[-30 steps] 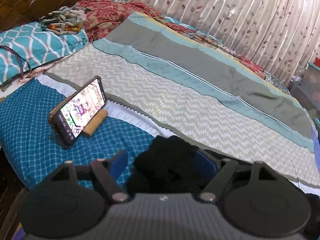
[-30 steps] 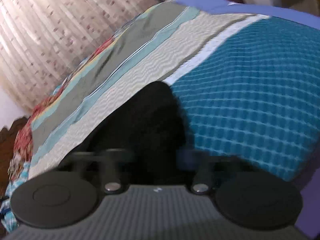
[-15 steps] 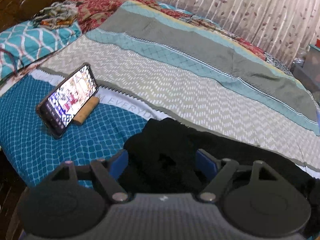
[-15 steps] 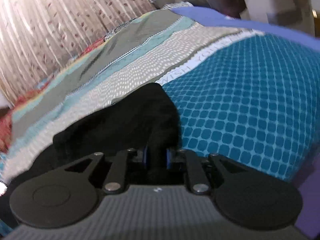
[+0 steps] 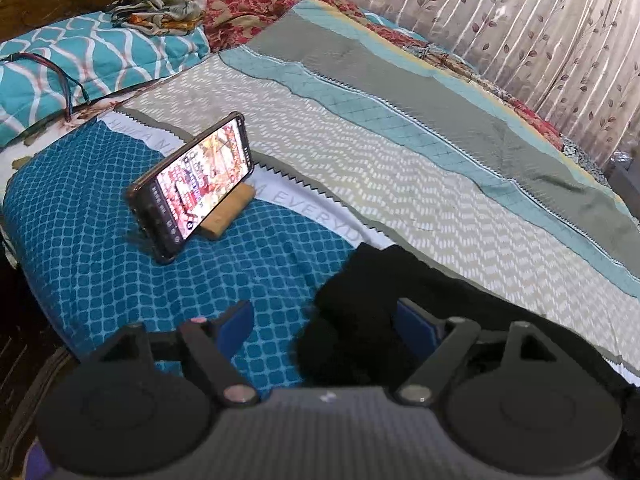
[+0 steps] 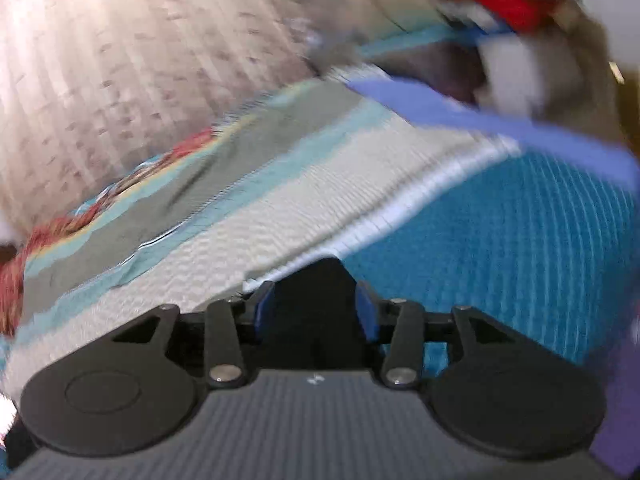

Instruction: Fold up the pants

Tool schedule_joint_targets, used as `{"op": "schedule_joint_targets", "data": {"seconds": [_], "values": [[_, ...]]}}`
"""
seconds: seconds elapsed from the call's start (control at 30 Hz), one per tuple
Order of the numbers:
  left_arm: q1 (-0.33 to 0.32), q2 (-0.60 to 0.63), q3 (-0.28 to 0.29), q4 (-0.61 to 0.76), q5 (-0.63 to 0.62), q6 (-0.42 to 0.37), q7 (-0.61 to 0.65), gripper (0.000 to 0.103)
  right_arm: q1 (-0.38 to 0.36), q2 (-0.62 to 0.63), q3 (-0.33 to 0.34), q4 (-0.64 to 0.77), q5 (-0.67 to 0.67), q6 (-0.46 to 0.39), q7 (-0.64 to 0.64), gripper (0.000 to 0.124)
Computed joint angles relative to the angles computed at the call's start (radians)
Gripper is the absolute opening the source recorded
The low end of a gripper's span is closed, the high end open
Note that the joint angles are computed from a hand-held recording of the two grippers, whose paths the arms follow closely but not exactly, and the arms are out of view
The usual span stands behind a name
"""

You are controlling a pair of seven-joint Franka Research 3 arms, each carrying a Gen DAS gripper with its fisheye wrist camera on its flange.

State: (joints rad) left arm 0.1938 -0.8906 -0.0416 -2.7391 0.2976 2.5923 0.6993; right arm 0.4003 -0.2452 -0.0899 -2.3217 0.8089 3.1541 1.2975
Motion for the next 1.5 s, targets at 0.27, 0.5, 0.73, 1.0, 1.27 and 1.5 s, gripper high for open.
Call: {"op": "schedule_joint_targets", "data": {"seconds": [0.27,0.5,0.73,1.0,1.27,1.5], "values": [[-0.086,0.04,0.134,-0.057,-0.162,0.073,0.079,0.1,0.293,0.07,-0.145,0.207,0.287,-0.343,-0.405,0.042],[-0.205,0.126,0.266,-0.075,-0.374,0.223,0.202,0.102,0.275,0.401,-0.014,0.593,0.248,-0.777,-0.323,0.018],[-0.172,0.156,0.179,-0.052,-0.392,0.276,0.252,0.025,0.241,0.627,0.069,0.846,0.11,-1.03,0.017,0.004],[-0.233,0.194,0.006,0.059,-0.155,0.422,0.384,0.025,0.053,0.428,0.161,0.627,0.315,-0.841,-0.11,0.011],[-0.599,0.493,0.126,0.242,-0.211,0.309,0.704,0.063,-0.059,0.131,0.151,0.289,0.423,-0.45,-0.202,0.014],[-0.675,0.395,0.199,0.225,-0.472,0.3,0.925,0.088,-0.027,0.091,0.133,0.244,0.447,-0.508,-0.348,0.016]]}}
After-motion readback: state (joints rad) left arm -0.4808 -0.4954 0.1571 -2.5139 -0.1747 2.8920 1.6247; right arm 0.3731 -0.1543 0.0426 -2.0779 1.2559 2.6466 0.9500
